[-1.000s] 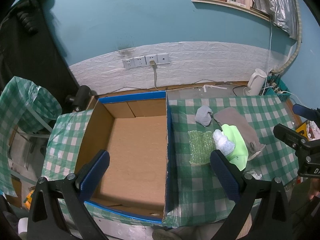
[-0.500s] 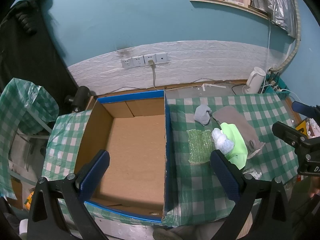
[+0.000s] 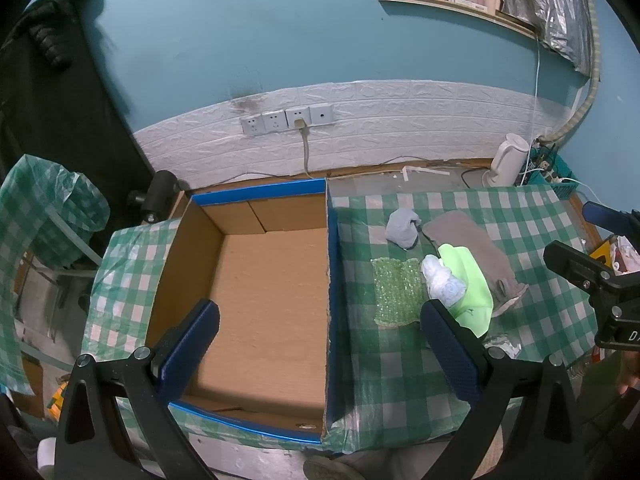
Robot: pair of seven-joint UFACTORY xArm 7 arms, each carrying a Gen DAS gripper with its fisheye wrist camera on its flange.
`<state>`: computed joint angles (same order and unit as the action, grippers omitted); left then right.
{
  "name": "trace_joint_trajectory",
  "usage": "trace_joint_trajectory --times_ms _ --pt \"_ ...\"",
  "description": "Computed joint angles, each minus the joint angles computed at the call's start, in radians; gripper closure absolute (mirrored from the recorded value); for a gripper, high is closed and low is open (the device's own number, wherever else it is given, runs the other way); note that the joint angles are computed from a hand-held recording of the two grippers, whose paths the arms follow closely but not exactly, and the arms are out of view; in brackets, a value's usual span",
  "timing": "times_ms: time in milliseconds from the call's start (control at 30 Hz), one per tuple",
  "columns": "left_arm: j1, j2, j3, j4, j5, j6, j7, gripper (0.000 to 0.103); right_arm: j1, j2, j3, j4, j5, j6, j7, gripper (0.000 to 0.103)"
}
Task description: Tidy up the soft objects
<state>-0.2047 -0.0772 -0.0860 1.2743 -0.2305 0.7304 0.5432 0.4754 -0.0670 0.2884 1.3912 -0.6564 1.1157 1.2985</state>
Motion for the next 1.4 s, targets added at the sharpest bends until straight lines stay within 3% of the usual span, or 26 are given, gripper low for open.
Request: trace_joint_trajectory --times_ms 800,1400 --pt "-0.006 -0.003 -0.009 -0.022 0.02 0.0 -0.012 0.002 -0.007 -0.016 0.003 -0.024 0.015 0.002 -0.002 0.002" --pt "-0.05 0.106 -0.045 0.053 0.127 0.079 -0.107 0.002 -0.062 -0.096 -0.008 -0.186 0.124 0.021 -0.008 0.002"
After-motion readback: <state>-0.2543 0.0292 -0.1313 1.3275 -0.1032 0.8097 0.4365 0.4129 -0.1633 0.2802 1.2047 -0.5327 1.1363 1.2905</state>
